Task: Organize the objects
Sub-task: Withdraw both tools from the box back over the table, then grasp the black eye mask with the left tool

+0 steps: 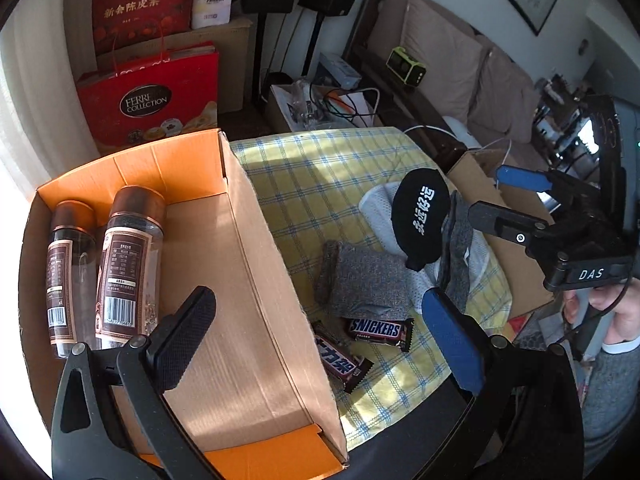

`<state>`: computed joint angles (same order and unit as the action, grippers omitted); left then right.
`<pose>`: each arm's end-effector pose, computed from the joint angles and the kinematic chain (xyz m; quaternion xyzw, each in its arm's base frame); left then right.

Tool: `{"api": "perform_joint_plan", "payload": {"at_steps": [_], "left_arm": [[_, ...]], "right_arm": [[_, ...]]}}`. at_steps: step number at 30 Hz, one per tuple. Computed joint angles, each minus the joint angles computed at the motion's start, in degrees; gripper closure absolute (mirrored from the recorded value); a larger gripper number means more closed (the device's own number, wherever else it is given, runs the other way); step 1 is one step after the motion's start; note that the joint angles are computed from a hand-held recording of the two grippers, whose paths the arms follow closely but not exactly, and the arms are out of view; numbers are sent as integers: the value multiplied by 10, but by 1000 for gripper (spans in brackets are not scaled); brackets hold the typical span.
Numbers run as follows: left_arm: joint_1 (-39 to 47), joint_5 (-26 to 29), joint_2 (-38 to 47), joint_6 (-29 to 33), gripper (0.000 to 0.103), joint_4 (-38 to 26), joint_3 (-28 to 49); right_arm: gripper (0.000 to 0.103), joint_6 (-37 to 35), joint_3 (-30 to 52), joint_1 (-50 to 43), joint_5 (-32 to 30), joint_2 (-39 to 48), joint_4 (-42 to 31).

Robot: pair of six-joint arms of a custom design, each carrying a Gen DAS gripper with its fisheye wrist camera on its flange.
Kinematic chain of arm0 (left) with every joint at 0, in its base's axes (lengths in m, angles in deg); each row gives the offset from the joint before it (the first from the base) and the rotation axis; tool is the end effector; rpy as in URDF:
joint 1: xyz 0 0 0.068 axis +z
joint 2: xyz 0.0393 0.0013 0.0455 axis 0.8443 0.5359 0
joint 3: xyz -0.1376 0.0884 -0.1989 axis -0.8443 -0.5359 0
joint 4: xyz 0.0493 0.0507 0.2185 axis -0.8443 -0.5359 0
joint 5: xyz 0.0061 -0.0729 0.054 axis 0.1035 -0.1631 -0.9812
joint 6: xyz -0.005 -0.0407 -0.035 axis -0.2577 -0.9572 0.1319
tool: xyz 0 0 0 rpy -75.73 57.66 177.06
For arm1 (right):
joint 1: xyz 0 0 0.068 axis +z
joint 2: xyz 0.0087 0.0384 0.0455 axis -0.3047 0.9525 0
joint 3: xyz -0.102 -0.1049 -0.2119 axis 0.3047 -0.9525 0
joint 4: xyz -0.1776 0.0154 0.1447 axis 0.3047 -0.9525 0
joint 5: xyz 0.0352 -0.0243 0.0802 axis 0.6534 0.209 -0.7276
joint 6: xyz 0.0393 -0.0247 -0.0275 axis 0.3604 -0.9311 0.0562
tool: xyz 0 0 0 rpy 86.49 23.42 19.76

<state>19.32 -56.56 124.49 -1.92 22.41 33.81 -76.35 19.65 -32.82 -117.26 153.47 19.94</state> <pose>0.1748 -0.1304 0.2705 -0.0518 0.9547 -0.1193 0.2678 0.2885 -0.0582 0.2809 -0.3520 0.8810 0.1339 0.2864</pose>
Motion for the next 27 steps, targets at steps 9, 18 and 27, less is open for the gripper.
{"api": "perform_joint_plan", "payload": {"at_steps": [9,18,27], "left_arm": [[-51,-2,100,-19,0,46,56],[-25,70,243,-17,11,94,153],[2,90,400,3,40,73,281]], "right_arm": [[0,-21,71,-76,-11,84,-27],[9,23,218,-84,2,210,-43],[37,81,454,-57,39,395,-115]]}}
